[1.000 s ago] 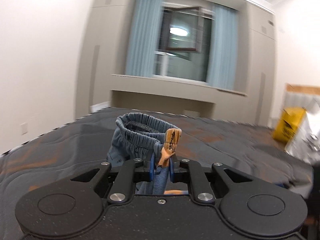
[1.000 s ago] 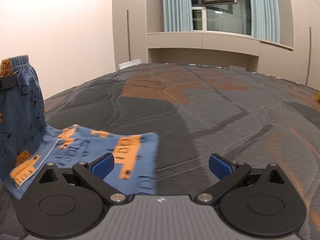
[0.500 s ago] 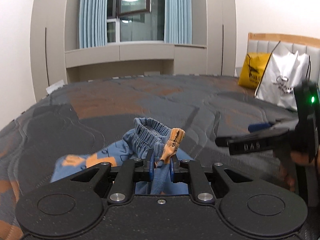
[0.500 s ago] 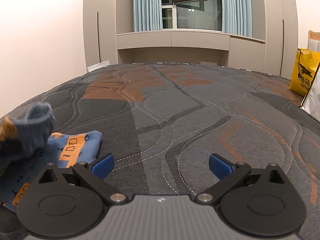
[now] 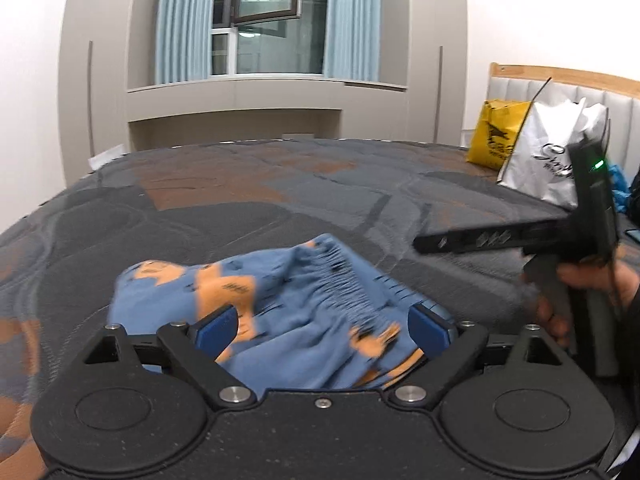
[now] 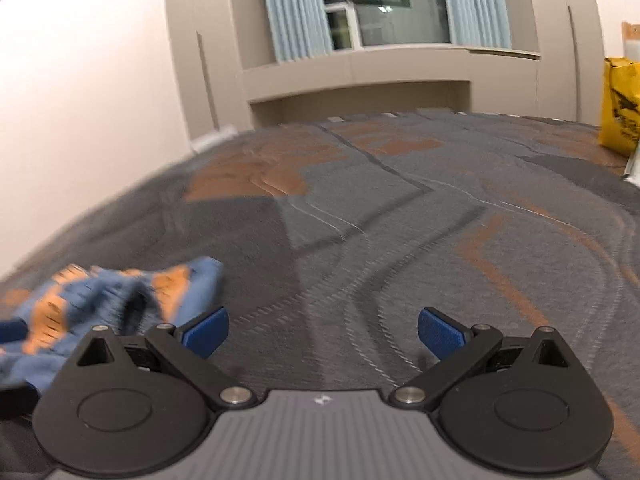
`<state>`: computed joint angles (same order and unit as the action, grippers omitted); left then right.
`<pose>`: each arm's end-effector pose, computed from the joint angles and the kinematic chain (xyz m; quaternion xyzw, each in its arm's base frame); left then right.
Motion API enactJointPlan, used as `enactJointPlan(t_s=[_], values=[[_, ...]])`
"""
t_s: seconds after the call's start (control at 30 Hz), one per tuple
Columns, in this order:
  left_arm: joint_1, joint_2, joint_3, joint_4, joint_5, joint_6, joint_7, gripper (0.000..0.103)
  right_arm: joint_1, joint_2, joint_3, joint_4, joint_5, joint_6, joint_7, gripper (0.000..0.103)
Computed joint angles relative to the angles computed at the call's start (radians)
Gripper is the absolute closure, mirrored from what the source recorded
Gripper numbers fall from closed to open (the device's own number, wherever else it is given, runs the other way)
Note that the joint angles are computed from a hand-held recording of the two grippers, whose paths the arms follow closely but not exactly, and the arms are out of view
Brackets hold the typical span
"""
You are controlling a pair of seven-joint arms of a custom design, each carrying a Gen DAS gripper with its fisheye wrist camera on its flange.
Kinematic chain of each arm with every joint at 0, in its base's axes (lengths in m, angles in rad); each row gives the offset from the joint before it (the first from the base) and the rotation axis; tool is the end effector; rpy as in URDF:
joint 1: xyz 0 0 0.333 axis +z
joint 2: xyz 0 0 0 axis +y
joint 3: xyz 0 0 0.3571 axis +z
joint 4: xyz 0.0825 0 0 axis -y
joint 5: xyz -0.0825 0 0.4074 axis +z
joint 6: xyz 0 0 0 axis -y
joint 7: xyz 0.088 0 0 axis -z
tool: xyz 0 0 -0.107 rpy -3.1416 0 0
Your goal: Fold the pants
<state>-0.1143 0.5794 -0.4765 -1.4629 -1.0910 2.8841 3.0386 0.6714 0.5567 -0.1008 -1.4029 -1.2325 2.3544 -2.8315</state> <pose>0.7218 -0.3144 0.4655 -0.2791 0.7975 -0.5075 0.1689 0.6638 0.4330 0.4603 -0.4284 0.7350 -0.3873 0.3552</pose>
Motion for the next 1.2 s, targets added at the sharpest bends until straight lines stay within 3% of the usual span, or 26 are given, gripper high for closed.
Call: enactJointPlan(t_s=[0.1,0.17,0.27,0.37,0.43,0.5,0.6,0.7,0.77,0.9,1.0,1.2], values=[[0.034,-0.019,-0.026,-0.035,-0.049,0.015,0.064,0.011,-0.001,-0.006,-0.018,-0.009,-0.105,0.124,0.065,0.000],[0.059,-0.029,-0.054,-0.057,-0.108,0.026,0.150,0.013,-0.014,0.017,-0.017,0.030,-0.141,0.207,0.042,0.000],[0.085,-0.041,-0.093,-0.082,-0.225,0.054,0.355,0.016,-0.047,0.074,-0.004,0.121,-0.084,0.308,-0.085,0.000],[0.063,-0.047,-0.085,-0.090,-0.286,0.090,0.496,0.026,-0.081,0.141,0.013,0.218,0.018,0.376,-0.228,0.002],[0.025,-0.053,-0.037,-0.090,-0.248,0.078,0.443,0.036,-0.103,0.181,0.038,0.275,0.106,0.376,-0.338,0.009],[0.002,-0.055,0.002,-0.088,-0.192,0.045,0.363,0.037,-0.111,0.209,0.046,0.313,0.166,0.378,-0.405,0.010],[-0.018,-0.046,0.021,-0.081,-0.149,0.063,0.335,0.038,-0.121,0.246,0.053,0.353,0.243,0.406,-0.483,0.017],[-0.038,-0.039,0.054,-0.074,-0.053,0.042,0.229,0.056,-0.109,0.256,0.035,0.353,0.297,0.405,-0.517,0.029],[-0.031,-0.035,0.047,-0.073,-0.024,0.038,0.204,0.063,-0.089,0.253,0.002,0.344,0.314,0.409,-0.508,0.038],[-0.011,-0.030,0.027,-0.068,0.002,0.027,0.176,0.091,-0.063,0.241,-0.054,0.310,0.346,0.478,-0.481,0.058],[0.004,-0.032,0.013,-0.065,-0.003,0.019,0.164,0.100,-0.040,0.240,-0.083,0.308,0.358,0.469,-0.482,0.083],[0.034,-0.054,-0.024,-0.068,-0.074,0.007,0.221,0.102,0.013,0.218,-0.154,0.289,0.298,0.461,-0.391,0.087]])
